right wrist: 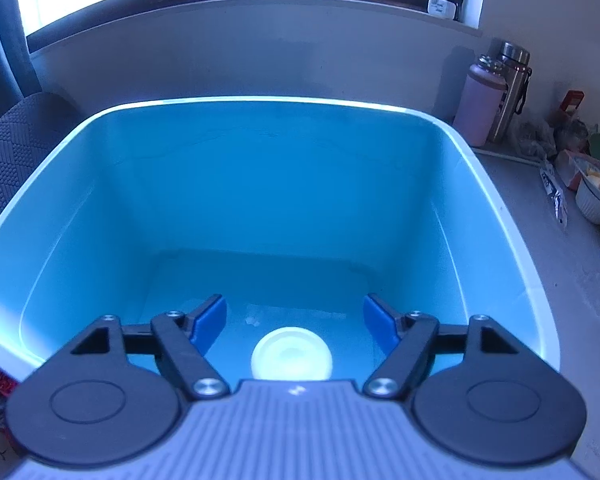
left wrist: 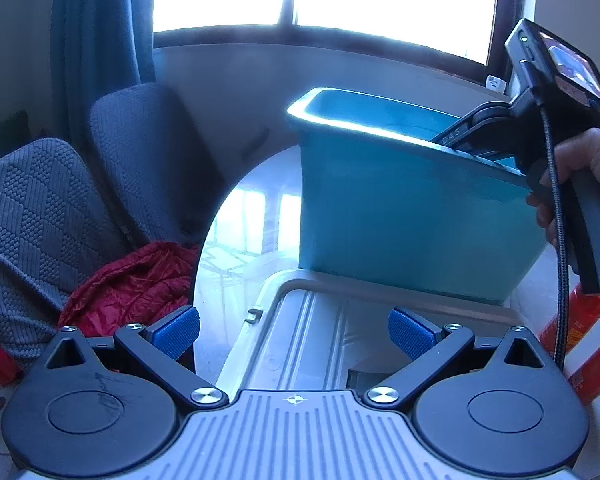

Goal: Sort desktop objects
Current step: 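Open the right gripper to drop the pill bottle into the bin, then move the right gripper back toward the two red jars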

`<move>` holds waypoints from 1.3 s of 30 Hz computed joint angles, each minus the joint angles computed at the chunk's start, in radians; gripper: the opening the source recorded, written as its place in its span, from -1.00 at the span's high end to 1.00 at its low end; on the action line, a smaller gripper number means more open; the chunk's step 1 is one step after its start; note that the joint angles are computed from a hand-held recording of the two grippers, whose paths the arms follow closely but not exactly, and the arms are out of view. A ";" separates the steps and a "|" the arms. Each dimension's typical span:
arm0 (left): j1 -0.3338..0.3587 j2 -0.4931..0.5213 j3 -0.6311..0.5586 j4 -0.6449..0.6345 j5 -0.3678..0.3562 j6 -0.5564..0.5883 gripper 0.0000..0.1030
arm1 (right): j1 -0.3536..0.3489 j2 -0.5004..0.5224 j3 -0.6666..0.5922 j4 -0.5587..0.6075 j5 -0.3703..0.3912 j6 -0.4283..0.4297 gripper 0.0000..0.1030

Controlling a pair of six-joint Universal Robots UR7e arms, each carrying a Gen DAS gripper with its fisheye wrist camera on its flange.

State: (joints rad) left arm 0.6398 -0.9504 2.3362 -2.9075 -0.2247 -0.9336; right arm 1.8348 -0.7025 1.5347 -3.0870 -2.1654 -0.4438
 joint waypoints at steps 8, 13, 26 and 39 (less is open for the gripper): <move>-0.001 -0.018 0.000 0.026 0.004 -0.017 -0.97 | 0.000 -0.029 0.054 -0.102 0.060 -0.069 -0.52; -0.016 -0.027 0.015 0.010 0.014 -0.001 -0.97 | 0.006 -0.059 0.137 -0.261 0.086 -0.159 -0.54; -0.100 -0.050 0.068 0.031 0.030 -0.031 -0.97 | -0.032 -0.270 0.546 -0.709 0.320 -0.242 -0.83; -0.156 0.156 0.065 -0.302 -0.129 0.236 -0.97 | -0.206 -0.441 0.906 -0.956 0.298 -0.190 -0.84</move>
State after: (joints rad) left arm 0.4837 -0.7942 2.4013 -3.2093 -0.3542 -0.6978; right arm 1.6291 -1.1433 2.4409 -4.0433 -1.8678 -0.6343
